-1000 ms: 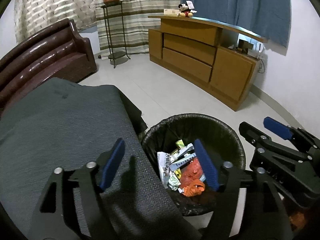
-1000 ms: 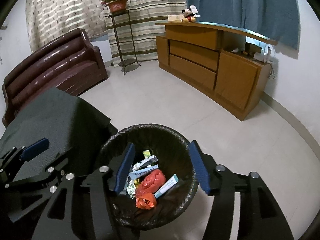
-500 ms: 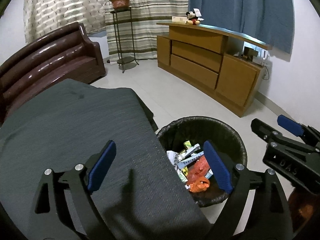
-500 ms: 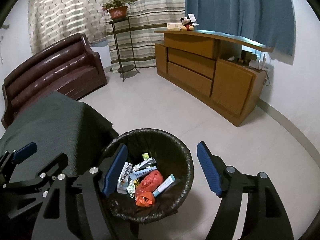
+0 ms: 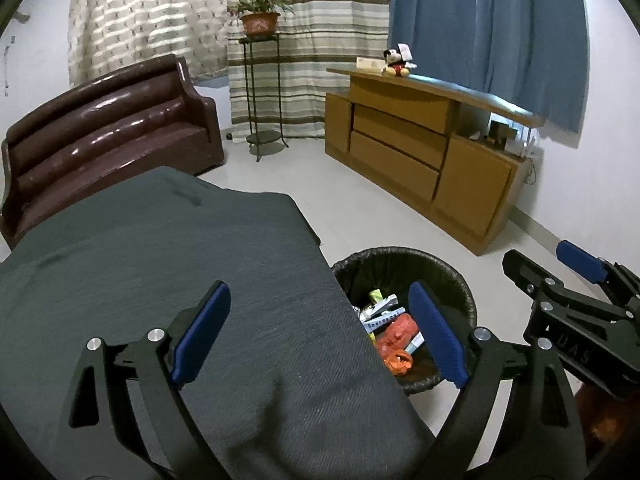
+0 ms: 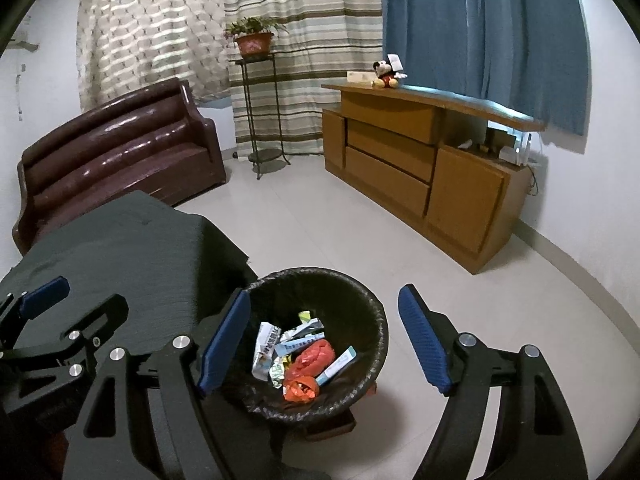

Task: Collect trash

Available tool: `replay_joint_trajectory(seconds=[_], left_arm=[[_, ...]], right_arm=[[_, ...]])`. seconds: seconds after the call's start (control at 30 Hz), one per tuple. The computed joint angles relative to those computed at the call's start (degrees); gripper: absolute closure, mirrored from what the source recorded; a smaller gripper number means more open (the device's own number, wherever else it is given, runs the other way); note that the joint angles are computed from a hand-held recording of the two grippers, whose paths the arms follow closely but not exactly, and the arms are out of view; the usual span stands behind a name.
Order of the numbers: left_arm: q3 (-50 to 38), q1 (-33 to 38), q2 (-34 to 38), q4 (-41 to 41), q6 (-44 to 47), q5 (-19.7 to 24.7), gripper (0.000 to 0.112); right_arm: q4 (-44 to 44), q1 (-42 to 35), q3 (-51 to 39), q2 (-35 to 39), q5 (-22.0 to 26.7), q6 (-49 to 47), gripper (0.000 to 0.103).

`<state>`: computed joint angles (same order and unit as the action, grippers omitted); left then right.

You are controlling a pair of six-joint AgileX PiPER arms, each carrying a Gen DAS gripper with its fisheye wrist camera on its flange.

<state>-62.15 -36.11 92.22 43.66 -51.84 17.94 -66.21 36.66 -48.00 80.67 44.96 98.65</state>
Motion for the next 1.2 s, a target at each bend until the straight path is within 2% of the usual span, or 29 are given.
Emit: replay_joint_trajectory(seconds=[0.27, 0.53, 1.2], left_arm=[[4.2, -0.8, -6.4, 4.4, -4.7, 1.2, 0.023], [6.1, -0.4, -9.8, 3.8, -4.6, 1.7, 0.023], [6.7, 0.2, -10.3, 3.5, -4.4, 1.1, 0.023]], right_arm=[[-0.7, 5.0, -0.1, -2.1, 4.6, 0.7, 0.029], [-1.3, 9.3, -0.6, -2.6, 8.8, 2.4, 0.028], [-2.3, 9.8, -0.2, -2.5, 9.3, 3.4, 0.028]])
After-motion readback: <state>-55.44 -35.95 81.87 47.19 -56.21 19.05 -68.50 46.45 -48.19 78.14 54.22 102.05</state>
